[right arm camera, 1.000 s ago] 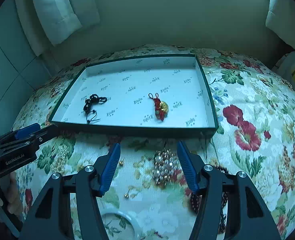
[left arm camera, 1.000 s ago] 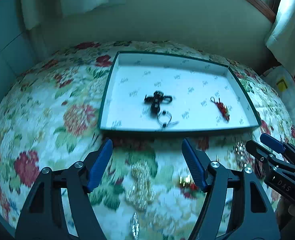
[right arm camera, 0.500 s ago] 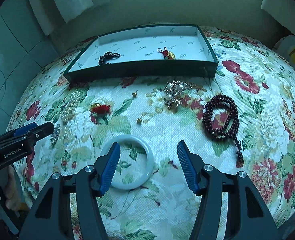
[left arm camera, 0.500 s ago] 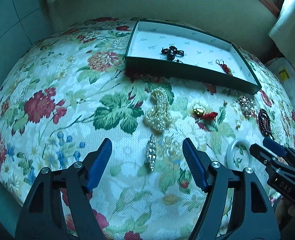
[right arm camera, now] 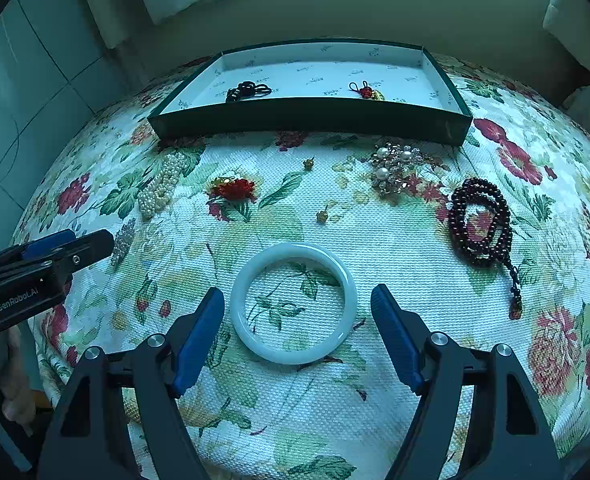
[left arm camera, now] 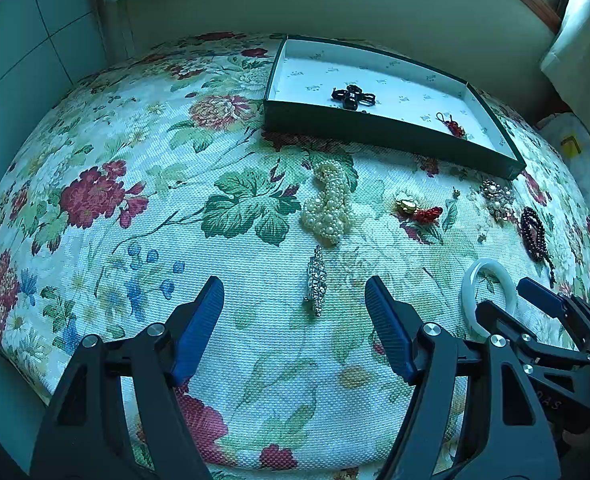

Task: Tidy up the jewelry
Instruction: 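Move the left tool to the silver rhinestone brooch while the right tool reaches the white bangle, then close the left tool on the silver brooch while the right tool grips the white bangle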

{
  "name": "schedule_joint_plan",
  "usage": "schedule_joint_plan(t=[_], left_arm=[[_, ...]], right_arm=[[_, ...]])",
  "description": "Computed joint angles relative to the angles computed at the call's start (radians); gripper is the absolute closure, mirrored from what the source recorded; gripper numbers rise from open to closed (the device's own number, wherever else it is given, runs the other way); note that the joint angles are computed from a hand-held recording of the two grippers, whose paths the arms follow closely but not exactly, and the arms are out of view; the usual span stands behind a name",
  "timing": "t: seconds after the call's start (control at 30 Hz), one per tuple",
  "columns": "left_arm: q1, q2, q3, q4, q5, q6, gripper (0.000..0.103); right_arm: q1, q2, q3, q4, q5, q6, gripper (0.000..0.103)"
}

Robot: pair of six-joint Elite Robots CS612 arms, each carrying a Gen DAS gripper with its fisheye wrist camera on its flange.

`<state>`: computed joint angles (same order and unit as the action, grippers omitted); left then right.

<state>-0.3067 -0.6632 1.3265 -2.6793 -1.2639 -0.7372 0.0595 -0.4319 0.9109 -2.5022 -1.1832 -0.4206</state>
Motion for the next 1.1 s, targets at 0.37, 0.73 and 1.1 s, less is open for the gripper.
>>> schedule_joint_plan(t=[0.37, 0.73, 1.1], left_arm=[[-0.001, 0.006, -0.007, 0.014, -0.008, 0.004, 0.030], [0.000, 0.019, -0.024, 0.020, -0.026, 0.024, 0.030], [0.001, 0.039, -0.049, 0.026, -0.038, 0.068, 0.060]], right_arm=[[0.017, 0.013, 0.003, -0.063, -0.061, -0.046, 0.024], [0.012, 0.011, 0.008, -0.077, -0.052, -0.019, 0.034], [0.005, 0.016, -0.007, -0.065, -0.048, 0.013, 0.034]])
